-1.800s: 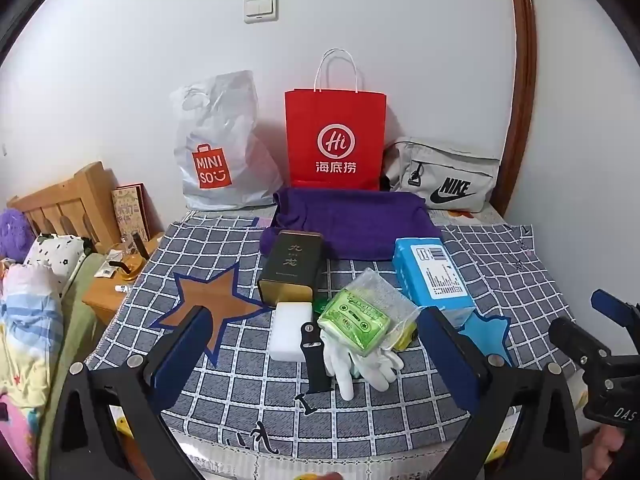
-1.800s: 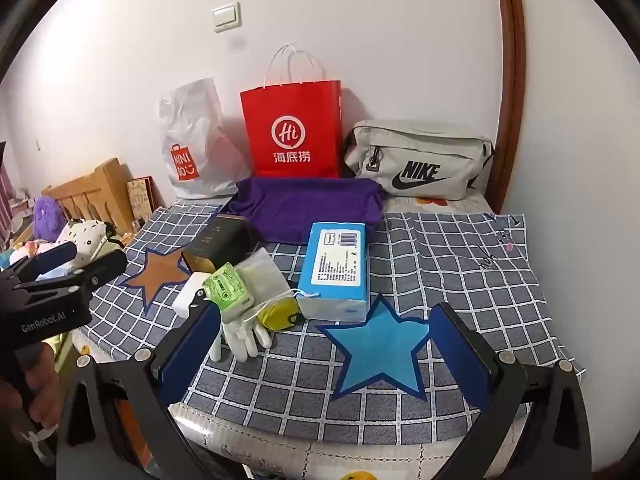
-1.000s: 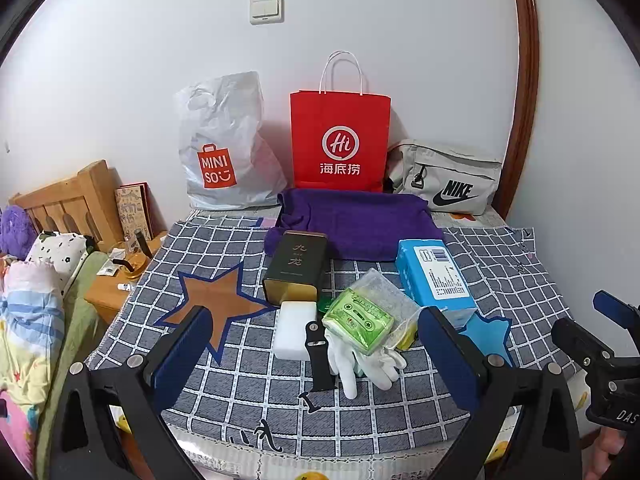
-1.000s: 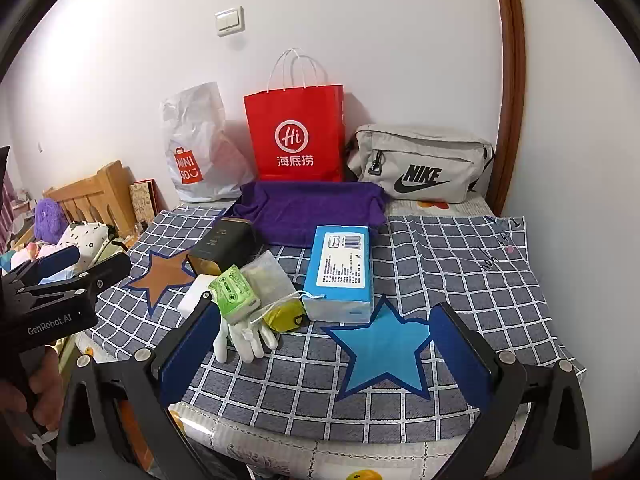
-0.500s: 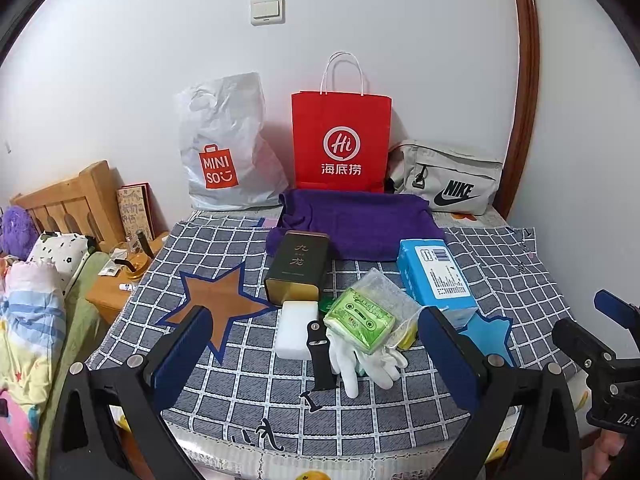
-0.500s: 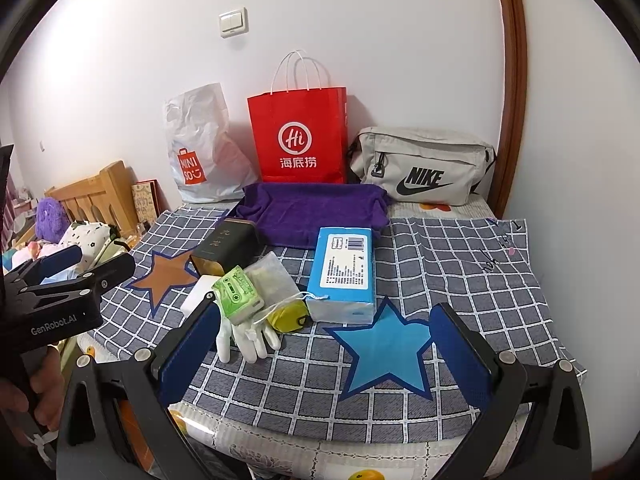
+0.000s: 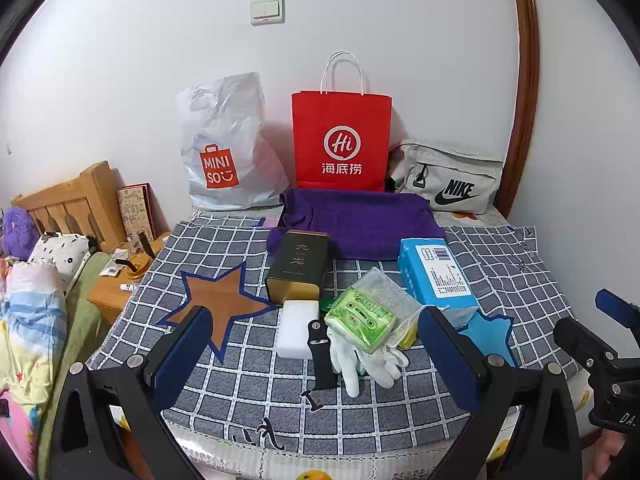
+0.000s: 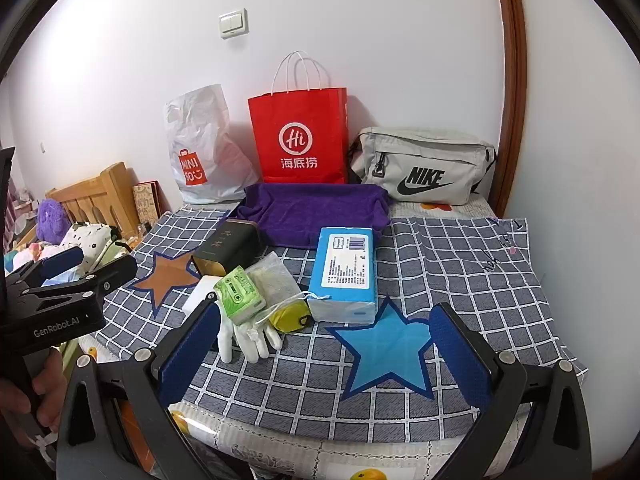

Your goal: Organize soft objects

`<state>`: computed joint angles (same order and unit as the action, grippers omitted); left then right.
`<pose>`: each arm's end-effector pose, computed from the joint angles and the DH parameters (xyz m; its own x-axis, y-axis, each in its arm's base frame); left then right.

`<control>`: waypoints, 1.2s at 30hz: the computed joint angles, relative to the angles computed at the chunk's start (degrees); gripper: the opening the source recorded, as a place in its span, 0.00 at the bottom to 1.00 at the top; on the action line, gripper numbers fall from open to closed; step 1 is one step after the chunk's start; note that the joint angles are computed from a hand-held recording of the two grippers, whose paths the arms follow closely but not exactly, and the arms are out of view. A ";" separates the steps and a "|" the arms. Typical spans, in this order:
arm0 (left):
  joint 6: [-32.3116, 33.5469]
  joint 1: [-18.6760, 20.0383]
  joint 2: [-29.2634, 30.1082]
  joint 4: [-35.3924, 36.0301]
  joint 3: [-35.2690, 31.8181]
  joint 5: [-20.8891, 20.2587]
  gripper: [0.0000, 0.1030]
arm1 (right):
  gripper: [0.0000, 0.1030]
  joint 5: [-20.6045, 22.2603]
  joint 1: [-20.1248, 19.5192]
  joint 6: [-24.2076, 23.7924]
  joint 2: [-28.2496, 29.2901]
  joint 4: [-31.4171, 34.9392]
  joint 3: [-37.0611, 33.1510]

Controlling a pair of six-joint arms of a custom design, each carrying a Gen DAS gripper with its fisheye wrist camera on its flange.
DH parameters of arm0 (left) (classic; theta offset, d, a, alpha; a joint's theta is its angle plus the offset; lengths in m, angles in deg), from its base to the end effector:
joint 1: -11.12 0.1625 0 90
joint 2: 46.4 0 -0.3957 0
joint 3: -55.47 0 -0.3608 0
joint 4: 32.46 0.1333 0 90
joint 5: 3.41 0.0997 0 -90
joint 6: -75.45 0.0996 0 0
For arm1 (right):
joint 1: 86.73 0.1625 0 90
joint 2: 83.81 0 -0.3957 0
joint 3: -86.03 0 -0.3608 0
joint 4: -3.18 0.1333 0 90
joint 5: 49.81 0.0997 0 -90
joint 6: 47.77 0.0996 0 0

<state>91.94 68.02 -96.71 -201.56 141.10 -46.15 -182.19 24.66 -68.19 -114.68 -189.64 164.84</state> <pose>-0.1907 -0.6705 0.2786 -0.6993 0.1189 -0.7048 0.6182 0.5956 -0.5129 0.3165 -0.6266 0.1369 -0.7598 0.0417 0.6488 -0.5068 0.5871 -0.6313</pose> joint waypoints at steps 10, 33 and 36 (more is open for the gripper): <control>0.13 0.01 0.05 -0.20 0.04 -0.07 1.00 | 0.99 0.05 0.01 0.04 -0.03 -0.09 0.15; 0.34 0.09 -0.14 -0.50 0.27 -0.55 1.00 | 0.99 0.52 0.15 -0.39 -0.14 -1.45 0.75; 0.53 0.14 -0.20 -0.71 0.44 -0.78 1.00 | 0.99 0.61 0.17 -0.48 -0.07 -1.50 0.66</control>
<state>92.47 68.16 -96.92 -202.27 141.54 -46.93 -181.58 24.82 -68.67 -114.75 -191.14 165.50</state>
